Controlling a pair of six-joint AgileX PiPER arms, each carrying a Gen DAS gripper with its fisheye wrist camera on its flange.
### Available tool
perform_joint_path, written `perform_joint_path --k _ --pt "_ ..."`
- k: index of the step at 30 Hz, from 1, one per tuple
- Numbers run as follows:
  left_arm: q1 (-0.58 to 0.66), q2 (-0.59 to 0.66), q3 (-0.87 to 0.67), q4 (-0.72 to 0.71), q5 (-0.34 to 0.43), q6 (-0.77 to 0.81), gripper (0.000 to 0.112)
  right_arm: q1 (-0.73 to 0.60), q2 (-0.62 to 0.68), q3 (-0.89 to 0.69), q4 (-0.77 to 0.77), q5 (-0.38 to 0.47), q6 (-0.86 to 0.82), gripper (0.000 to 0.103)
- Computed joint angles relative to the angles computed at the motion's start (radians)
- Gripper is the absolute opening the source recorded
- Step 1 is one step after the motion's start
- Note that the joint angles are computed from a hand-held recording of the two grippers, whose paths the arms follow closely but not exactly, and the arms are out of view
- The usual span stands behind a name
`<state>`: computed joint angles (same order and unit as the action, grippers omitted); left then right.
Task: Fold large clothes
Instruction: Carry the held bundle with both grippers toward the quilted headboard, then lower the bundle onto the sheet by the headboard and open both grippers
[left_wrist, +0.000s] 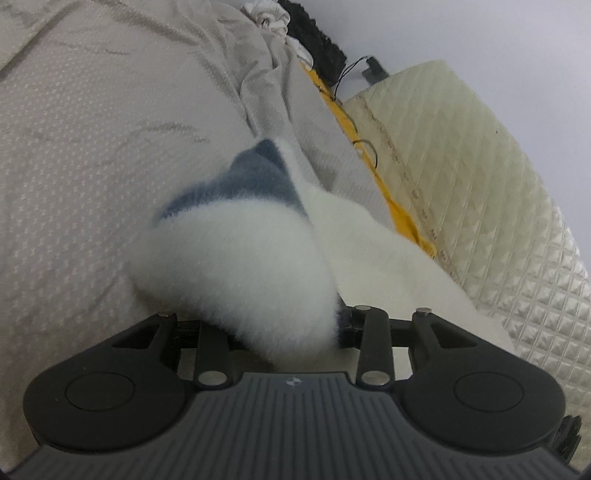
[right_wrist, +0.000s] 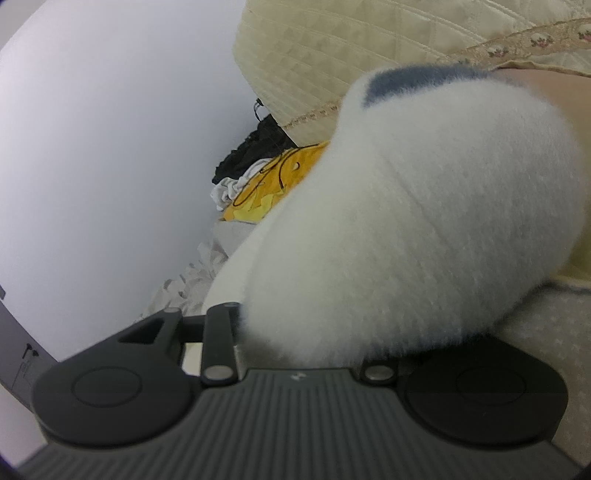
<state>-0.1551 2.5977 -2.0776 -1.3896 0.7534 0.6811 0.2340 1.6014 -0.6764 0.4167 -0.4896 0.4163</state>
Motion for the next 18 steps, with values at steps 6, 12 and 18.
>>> perform_joint_path --k 6,12,18 --pt "0.008 -0.144 0.226 0.024 -0.038 0.095 0.053 0.120 -0.094 0.020 0.477 0.027 -0.470 0.046" --pt "0.011 -0.377 0.488 0.064 -0.127 0.248 0.056 0.271 -0.212 0.043 0.942 -0.041 -0.908 0.049" --pt "-0.010 -0.644 0.671 0.159 -0.222 0.288 0.056 0.476 -0.308 -0.015 1.220 -0.247 -1.226 0.049"
